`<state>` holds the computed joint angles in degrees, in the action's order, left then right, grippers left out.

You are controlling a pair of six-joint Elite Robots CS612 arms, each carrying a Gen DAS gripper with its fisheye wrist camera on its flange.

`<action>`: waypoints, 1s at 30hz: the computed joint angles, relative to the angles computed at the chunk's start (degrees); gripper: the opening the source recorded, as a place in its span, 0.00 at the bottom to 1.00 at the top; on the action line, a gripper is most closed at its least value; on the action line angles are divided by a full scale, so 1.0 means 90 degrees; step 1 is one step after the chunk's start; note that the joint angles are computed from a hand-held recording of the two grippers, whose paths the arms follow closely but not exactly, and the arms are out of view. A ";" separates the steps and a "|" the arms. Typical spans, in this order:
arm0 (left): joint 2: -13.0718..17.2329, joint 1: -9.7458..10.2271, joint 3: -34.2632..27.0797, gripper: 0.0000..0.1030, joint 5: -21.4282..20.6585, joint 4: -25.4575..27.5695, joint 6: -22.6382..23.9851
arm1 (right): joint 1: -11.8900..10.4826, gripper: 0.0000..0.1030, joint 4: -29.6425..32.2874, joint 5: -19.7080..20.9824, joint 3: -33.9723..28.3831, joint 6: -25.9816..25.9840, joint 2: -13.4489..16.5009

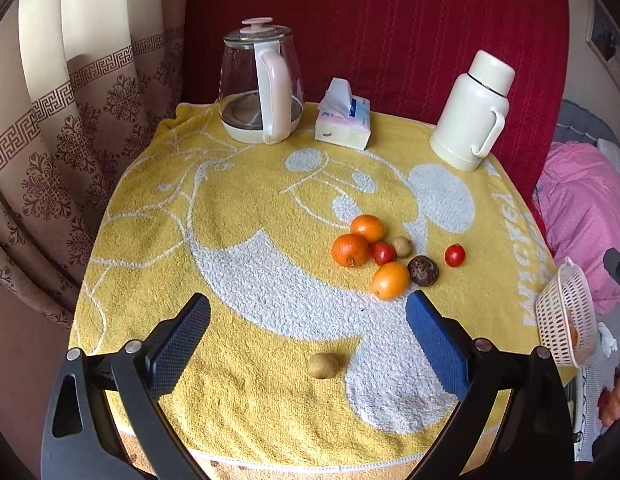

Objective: Organize fruits
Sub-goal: 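Move both grippers back over the fruit on the towel, then close the left gripper on the brown kiwi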

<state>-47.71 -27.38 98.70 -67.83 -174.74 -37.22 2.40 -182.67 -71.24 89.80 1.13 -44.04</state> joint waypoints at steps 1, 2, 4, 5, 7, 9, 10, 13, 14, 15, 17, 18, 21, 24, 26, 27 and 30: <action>0.0036 0.0020 -0.0016 0.94 -0.0118 0.0035 -0.0009 | 0.0013 0.90 0.0037 -0.0020 0.0001 -0.0027 -0.0002; 0.0072 0.0044 -0.0024 0.92 -0.0246 0.0044 0.0001 | 0.0027 0.90 0.0082 -0.0040 0.0000 -0.0050 -0.0003; 0.0145 0.0082 -0.0053 0.87 -0.0464 0.0117 0.0051 | 0.0051 0.90 0.0167 -0.0086 0.0007 -0.0088 -0.0006; 0.0180 0.0098 -0.0070 0.84 -0.0564 0.0167 0.0070 | 0.0066 0.90 0.0221 -0.0113 0.0006 -0.0108 -0.0007; 0.0244 0.0126 -0.0094 0.80 -0.0750 0.0220 0.0115 | 0.0085 0.90 0.0312 -0.0146 -0.0001 -0.0138 -0.0009; 0.0300 0.0155 -0.0119 0.73 -0.0919 0.0264 0.0167 | 0.0110 0.90 0.0382 -0.0181 0.0001 -0.0169 -0.0010; 0.0328 0.0167 -0.0135 0.72 -0.1002 0.0289 0.0192 | 0.0119 0.90 0.0414 -0.0191 0.0004 -0.0184 -0.0010; 0.0407 0.0201 -0.0184 0.59 -0.1279 0.0357 0.0286 | 0.0151 0.90 0.0500 -0.0217 0.0009 -0.0249 -0.0012; 0.0428 0.0206 -0.0198 0.56 -0.1339 0.0377 0.0324 | 0.0163 0.90 0.0530 -0.0226 0.0003 -0.0268 -0.0010; 0.0448 0.0212 -0.0207 0.53 -0.1402 0.0372 0.0366 | 0.0176 0.90 0.0560 -0.0238 -0.0002 -0.0287 -0.0007; 0.0489 0.0223 -0.0226 0.49 -0.1511 0.0354 0.0444 | 0.0198 0.90 0.0640 -0.0263 -0.0016 -0.0316 0.0001; 0.0504 0.0227 -0.0238 0.48 -0.1536 0.0382 0.0462 | 0.0206 0.90 0.0676 -0.0268 -0.0023 -0.0324 0.0006; 0.0551 0.0253 -0.0267 0.39 -0.1641 0.0438 0.0489 | 0.0239 0.90 0.0767 -0.0290 -0.0046 -0.0370 0.0021; 0.0591 0.0282 -0.0278 0.35 -0.1730 0.0492 0.0493 | 0.0267 0.90 0.0857 -0.0283 -0.0083 -0.0405 0.0040; 0.0599 0.0292 -0.0255 0.32 -0.1804 0.0398 0.0543 | 0.0288 0.90 0.0928 -0.0284 -0.0117 -0.0431 0.0058; 0.0599 0.0296 -0.0244 0.29 -0.1844 0.0353 0.0586 | 0.0296 0.90 0.0970 -0.0272 -0.0133 -0.0441 0.0068; 0.0589 0.0305 -0.0223 0.25 -0.1903 0.0290 0.0669 | 0.0327 0.90 0.1128 -0.0224 -0.0204 -0.0448 0.0110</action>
